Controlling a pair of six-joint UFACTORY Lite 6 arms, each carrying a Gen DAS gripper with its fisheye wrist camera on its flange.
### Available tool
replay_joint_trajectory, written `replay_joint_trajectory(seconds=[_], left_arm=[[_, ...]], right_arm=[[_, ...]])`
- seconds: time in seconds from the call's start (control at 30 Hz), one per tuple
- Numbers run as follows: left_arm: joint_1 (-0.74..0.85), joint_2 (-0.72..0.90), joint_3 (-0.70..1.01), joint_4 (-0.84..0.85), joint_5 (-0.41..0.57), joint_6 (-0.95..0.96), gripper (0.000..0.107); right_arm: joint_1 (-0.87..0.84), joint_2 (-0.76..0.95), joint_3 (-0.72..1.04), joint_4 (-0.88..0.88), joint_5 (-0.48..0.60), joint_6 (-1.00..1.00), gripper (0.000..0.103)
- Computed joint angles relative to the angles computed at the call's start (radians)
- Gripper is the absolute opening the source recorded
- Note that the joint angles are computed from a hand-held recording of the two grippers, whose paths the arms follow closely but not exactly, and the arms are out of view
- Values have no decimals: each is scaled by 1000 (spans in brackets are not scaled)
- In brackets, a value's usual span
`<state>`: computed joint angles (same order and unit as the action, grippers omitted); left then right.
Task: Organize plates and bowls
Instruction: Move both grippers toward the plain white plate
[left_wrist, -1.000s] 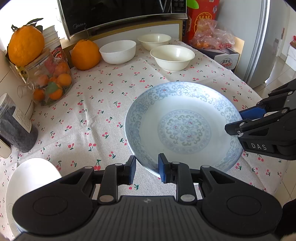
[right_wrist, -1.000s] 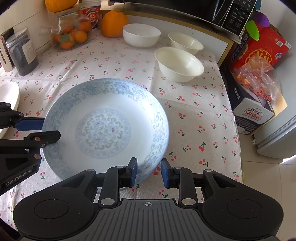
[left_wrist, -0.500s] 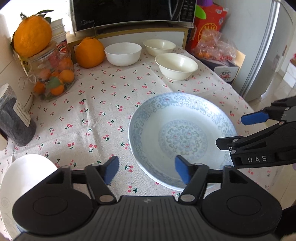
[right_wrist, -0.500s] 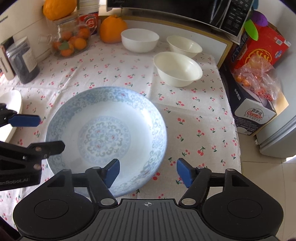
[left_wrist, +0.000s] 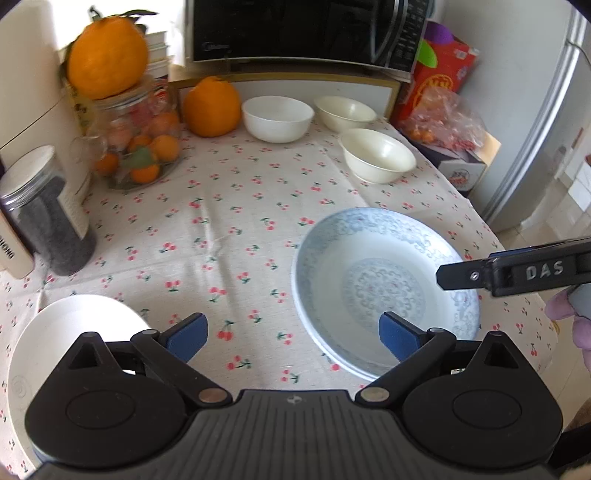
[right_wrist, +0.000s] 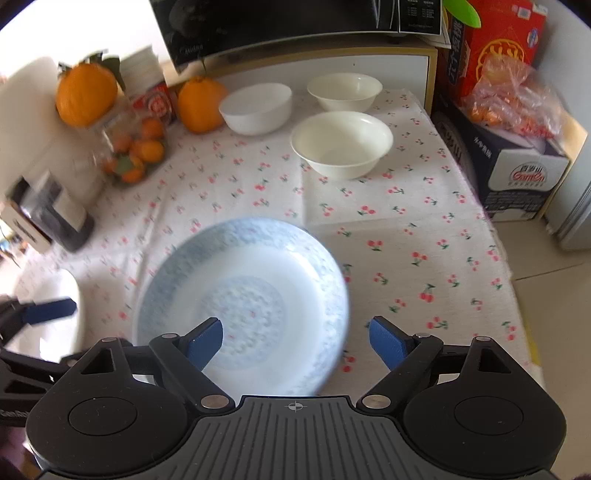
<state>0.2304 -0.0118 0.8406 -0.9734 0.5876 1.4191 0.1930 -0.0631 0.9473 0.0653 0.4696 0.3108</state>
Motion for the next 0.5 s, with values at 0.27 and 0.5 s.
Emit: replay_joint_trajectory(seconds=[0.27,0.5], left_arm=[[119,50,69,-6,50,7,102],[225,119,159,-12,106,11,102]], right_arm=[[64,-4,20,-20,-71,57,89],[160,40,63,-118,-143,177,90]])
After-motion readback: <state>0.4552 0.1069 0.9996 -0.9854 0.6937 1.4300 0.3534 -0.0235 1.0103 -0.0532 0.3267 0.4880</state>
